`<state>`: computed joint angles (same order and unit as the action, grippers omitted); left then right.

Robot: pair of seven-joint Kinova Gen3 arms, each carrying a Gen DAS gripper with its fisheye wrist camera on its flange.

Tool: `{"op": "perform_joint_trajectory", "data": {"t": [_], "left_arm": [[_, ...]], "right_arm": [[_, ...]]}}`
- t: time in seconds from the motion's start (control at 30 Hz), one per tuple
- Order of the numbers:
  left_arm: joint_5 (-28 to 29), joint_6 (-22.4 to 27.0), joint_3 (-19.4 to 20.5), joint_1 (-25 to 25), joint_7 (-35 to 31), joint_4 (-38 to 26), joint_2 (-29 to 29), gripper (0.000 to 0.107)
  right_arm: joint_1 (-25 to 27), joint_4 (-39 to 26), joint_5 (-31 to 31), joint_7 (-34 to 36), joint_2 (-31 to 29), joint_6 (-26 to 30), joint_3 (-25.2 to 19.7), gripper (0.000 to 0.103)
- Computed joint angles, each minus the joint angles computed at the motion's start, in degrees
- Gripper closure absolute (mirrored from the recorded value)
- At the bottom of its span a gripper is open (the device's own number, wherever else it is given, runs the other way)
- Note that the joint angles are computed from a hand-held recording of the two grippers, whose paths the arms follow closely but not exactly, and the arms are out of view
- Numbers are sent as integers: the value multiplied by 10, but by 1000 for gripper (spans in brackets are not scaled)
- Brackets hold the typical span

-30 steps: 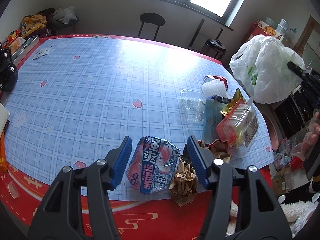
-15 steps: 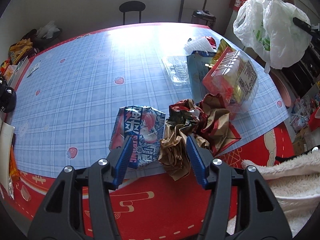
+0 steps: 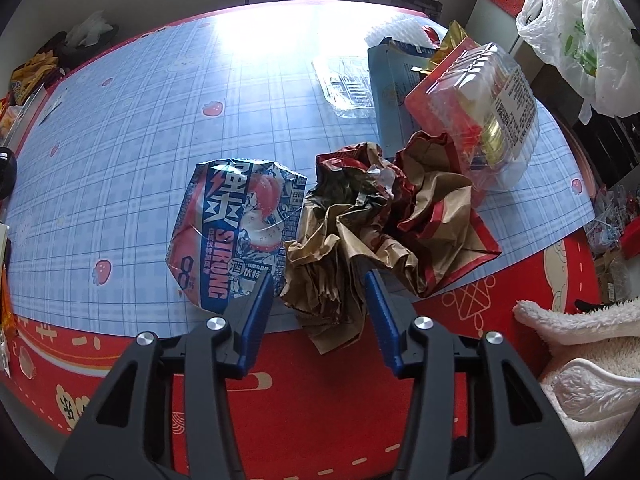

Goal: Collect trash
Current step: 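Grasp the brown paper bag with left tool while right tool holds white bag, then drop the white bag into the bin with right tool while left tool holds paper bag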

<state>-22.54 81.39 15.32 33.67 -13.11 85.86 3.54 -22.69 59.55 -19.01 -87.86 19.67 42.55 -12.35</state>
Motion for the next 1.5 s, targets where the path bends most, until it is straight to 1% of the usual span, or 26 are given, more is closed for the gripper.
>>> {"op": "perform_joint_trajectory", "data": {"t": [0.23,0.3,0.43,0.53,0.6,0.67,0.73,0.83,0.87,0.9,0.93,0.97,1.0,1.1,1.27,1.5], "left_arm": [[12,-32,-11,-14,-35,6,6,59],[16,-41,-13,-18,-43,12,3,63],[16,-50,-11,-22,-51,18,-2,68],[25,-58,-12,-28,-61,24,-7,66],[30,-62,-12,-32,-65,27,-9,63],[32,-51,-11,-33,-71,21,-2,64],[37,-60,-12,-35,-75,29,-7,64],[34,-61,-11,-35,-73,30,-6,64],[32,-62,-11,-35,-68,31,-5,66],[30,-64,-11,-35,-63,32,-5,74],[24,-62,-10,-33,-57,31,-4,78],[13,-55,-8,-29,-47,29,-3,86],[6,-47,-6,-25,-41,25,-3,90],[-6,-41,-4,-20,-20,29,-19,93],[-36,1,18,-15,18,15,-41,93],[-96,95,45,-4,74,-31,-45,93]], "right_arm": [[-9,18,18,-35,-10,-11,12,93],[-10,20,24,-41,-12,-13,14,93],[-16,20,38,-56,-14,-15,16,93],[-16,20,40,-58,-13,-16,13,93],[-18,19,42,-58,-13,-17,12,93],[-22,14,46,-59,-9,-15,12,93],[-24,6,47,-57,-5,-11,11,93],[-25,0,47,-53,-1,-7,9,93],[-26,-2,47,-54,0,-5,10,93],[-27,-6,48,-55,2,-2,10,93],[-27,-9,48,-55,4,1,10,93],[-28,-11,48,-54,5,3,10,93],[-27,-11,48,-51,5,3,9,93],[-25,-10,44,-45,4,-1,8,93],[-21,-15,37,-42,8,3,7,93],[-14,-30,17,-26,20,14,-1,93]]}}
